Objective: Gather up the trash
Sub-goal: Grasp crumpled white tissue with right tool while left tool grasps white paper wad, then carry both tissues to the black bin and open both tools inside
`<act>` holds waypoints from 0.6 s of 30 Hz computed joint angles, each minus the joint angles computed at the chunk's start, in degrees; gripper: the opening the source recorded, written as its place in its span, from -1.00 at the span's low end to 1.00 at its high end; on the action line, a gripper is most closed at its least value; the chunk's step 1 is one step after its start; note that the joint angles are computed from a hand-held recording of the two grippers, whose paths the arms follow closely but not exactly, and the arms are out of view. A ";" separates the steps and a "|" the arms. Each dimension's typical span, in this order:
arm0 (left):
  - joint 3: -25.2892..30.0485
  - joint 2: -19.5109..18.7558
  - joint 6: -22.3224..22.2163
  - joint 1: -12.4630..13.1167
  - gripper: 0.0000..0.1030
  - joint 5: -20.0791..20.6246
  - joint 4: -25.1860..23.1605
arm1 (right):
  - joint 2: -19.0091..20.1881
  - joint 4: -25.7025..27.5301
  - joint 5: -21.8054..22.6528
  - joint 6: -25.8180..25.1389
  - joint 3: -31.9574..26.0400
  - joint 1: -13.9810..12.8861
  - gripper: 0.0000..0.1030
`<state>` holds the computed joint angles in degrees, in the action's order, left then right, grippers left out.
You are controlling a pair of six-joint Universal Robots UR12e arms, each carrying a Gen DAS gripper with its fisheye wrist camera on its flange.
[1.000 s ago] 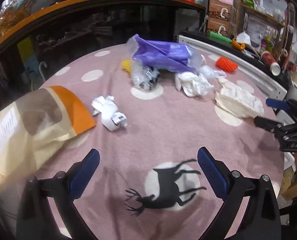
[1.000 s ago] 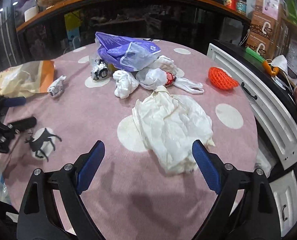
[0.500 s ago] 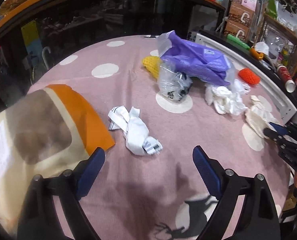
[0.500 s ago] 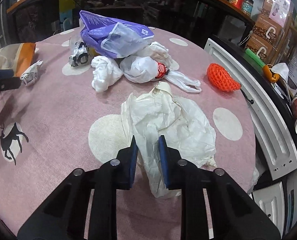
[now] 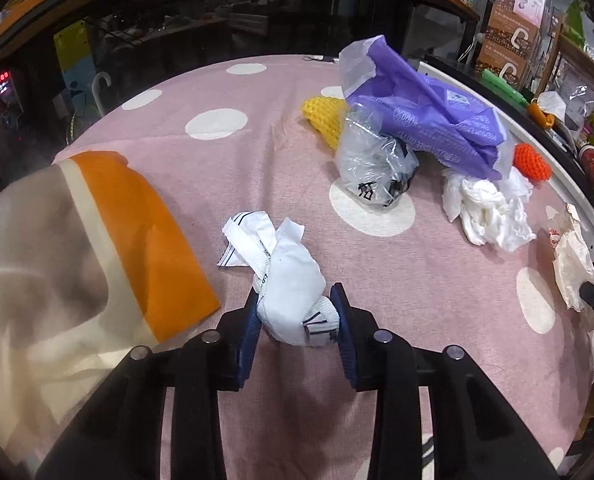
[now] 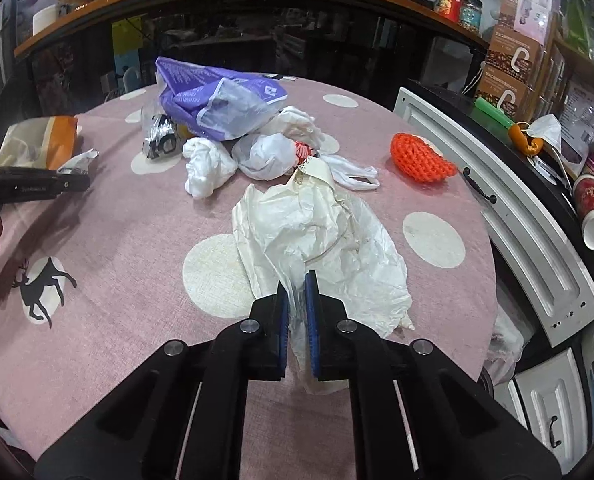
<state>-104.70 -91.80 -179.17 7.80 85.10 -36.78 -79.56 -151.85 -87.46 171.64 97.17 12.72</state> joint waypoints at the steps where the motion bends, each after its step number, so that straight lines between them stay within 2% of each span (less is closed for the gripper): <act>1: -0.42 0.43 -0.06 0.06 -0.34 -0.46 0.58 | -0.33 -0.34 0.40 0.37 0.35 -0.19 -0.84; 8: -4.00 4.53 1.93 -1.48 -0.34 -2.59 6.75 | -2.78 -3.10 2.11 1.03 3.04 -0.90 -0.84; 18: -6.59 7.90 3.02 -4.37 -0.34 -9.27 10.32 | -7.63 -6.68 3.98 2.53 7.94 -2.18 -0.84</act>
